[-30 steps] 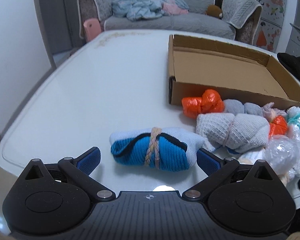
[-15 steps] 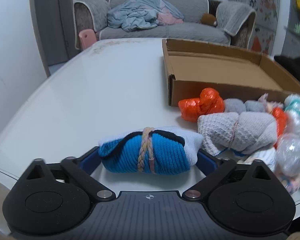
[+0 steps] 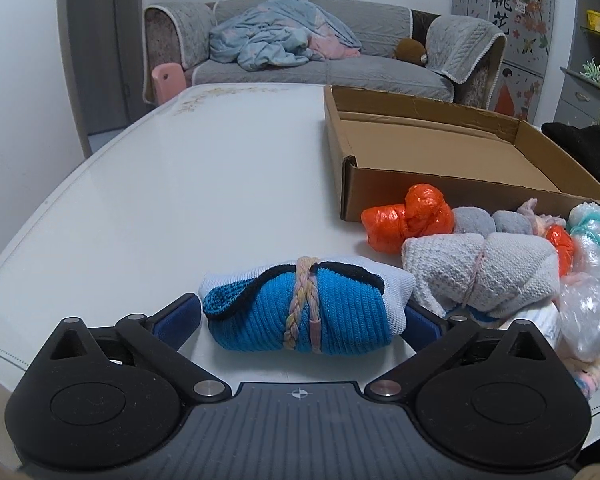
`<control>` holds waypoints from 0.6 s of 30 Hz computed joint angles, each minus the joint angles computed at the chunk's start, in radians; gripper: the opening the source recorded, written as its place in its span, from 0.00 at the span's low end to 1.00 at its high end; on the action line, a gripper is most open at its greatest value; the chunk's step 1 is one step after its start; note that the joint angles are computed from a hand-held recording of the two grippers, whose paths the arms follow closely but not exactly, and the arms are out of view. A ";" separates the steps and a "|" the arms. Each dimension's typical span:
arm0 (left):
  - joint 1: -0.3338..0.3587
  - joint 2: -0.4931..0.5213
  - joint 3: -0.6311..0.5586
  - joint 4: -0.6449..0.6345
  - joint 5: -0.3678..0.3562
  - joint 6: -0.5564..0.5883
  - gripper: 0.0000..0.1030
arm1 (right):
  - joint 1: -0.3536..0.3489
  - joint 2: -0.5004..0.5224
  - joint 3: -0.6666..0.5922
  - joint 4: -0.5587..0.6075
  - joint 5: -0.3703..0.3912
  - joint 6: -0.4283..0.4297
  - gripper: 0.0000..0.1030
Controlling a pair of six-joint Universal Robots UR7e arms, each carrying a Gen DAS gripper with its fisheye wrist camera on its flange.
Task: Organize objects
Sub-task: 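Grasp blue rolled sock with left gripper while right gripper grasps blue-grey sock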
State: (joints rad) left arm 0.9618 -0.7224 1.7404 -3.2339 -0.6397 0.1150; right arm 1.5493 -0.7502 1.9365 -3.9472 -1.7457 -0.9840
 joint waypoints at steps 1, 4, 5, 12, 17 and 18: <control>0.002 0.000 0.003 -0.016 -0.013 0.016 0.96 | -0.003 -0.005 0.004 0.006 0.009 -0.001 0.64; 0.005 0.003 0.008 -0.063 -0.040 0.052 0.88 | -0.008 -0.013 0.017 0.001 0.021 -0.009 0.57; 0.005 0.000 0.012 -0.067 -0.044 0.060 0.84 | -0.011 -0.019 0.022 0.004 0.028 -0.003 0.55; -0.006 -0.017 0.050 -0.161 -0.039 0.093 0.81 | -0.017 -0.048 0.051 -0.011 0.070 -0.001 0.53; -0.036 -0.051 0.068 -0.203 -0.019 0.136 0.81 | -0.013 -0.093 0.078 -0.005 0.103 0.002 0.53; -0.042 -0.055 0.062 -0.205 -0.018 0.146 0.81 | -0.010 -0.100 0.074 0.002 0.107 0.001 0.53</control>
State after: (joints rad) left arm 0.9202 -0.7776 1.8024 -3.4389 -0.6581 0.2608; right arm 1.5392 -0.8503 2.0108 -3.9455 -1.6392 -0.9833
